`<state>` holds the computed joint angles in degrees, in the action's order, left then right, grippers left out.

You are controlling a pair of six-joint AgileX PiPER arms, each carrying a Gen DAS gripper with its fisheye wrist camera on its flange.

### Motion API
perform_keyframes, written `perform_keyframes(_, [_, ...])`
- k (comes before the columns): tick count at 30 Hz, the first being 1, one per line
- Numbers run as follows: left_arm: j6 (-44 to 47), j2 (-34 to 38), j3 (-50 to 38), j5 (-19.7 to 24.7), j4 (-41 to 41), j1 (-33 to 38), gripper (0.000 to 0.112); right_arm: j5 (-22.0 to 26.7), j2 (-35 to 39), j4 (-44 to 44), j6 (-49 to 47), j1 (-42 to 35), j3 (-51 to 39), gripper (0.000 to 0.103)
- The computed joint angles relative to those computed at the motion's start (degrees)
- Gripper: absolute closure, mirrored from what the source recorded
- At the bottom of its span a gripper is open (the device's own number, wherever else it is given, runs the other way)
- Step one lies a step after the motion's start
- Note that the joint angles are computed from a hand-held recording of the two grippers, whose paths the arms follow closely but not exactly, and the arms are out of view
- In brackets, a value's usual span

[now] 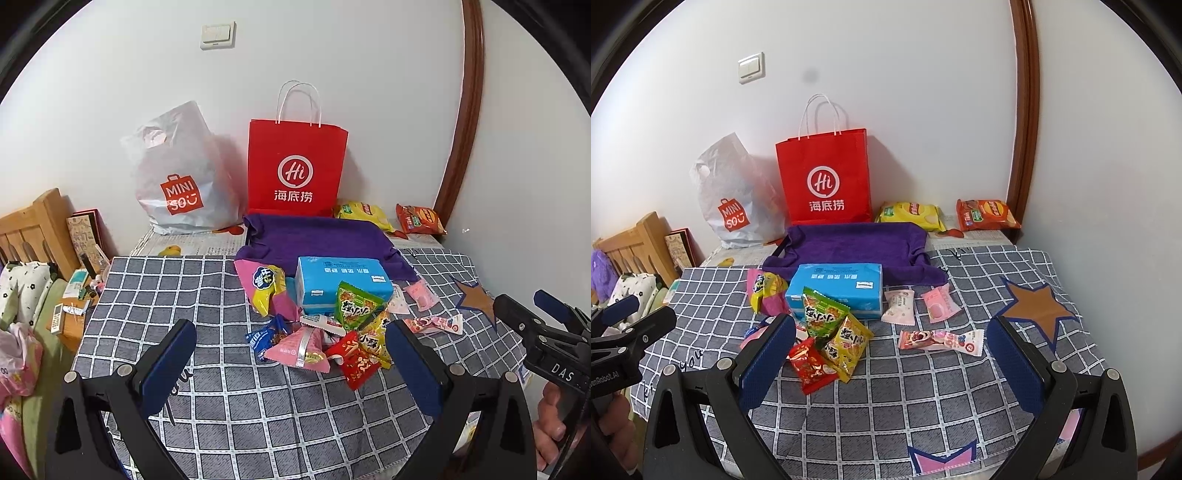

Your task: Organize snacks

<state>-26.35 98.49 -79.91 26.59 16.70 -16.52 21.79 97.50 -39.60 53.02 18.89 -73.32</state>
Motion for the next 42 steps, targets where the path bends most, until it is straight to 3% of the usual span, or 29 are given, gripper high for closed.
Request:
perform_keyframes(16, [6.55,3.1,-2.36,-1.01,-5.76,2.07,0.01,0.14,3.01,4.66,-5.27,-0.08,-3.12,0.001])
perform_keyframes(19, [11.69,4.61,-3.88,-0.32,-10.72,3.09,0.01,0.29,3.92,6.37,-7.22,-0.37,-4.1,0.001])
perform_keyframes(25, [11.64,7.39,-6.66,1.3,-10.16,3.71,0.01,1.05,6.26,3.85,-6.1,-0.16,-6.4,0.001])
perform_keyframes(28, [17.81,9.6,-8.95,1.99,-16.22,4.95,0.01,2.11,8.36,4.79,-7.12,-0.61,-8.75,0.001])
perform_keyframes(33, [17.5,13.45,-13.41,4.0,-15.51,5.3,0.01,7.31,14.26,4.2,-6.41,-1.52,-15.54,0.001])
perform_keyframes(39, [19.36,18.23,-17.96,4.53,-13.77,5.85,0.01,3.28,18.85,9.44,-10.97,-5.89,-18.16,0.001])
perform_keyframes(42, [22.6,21.7,-21.12,5.83,-17.62,6.88,0.01,3.97,22.03,7.46,-10.31,-7.08,-20.63,0.001])
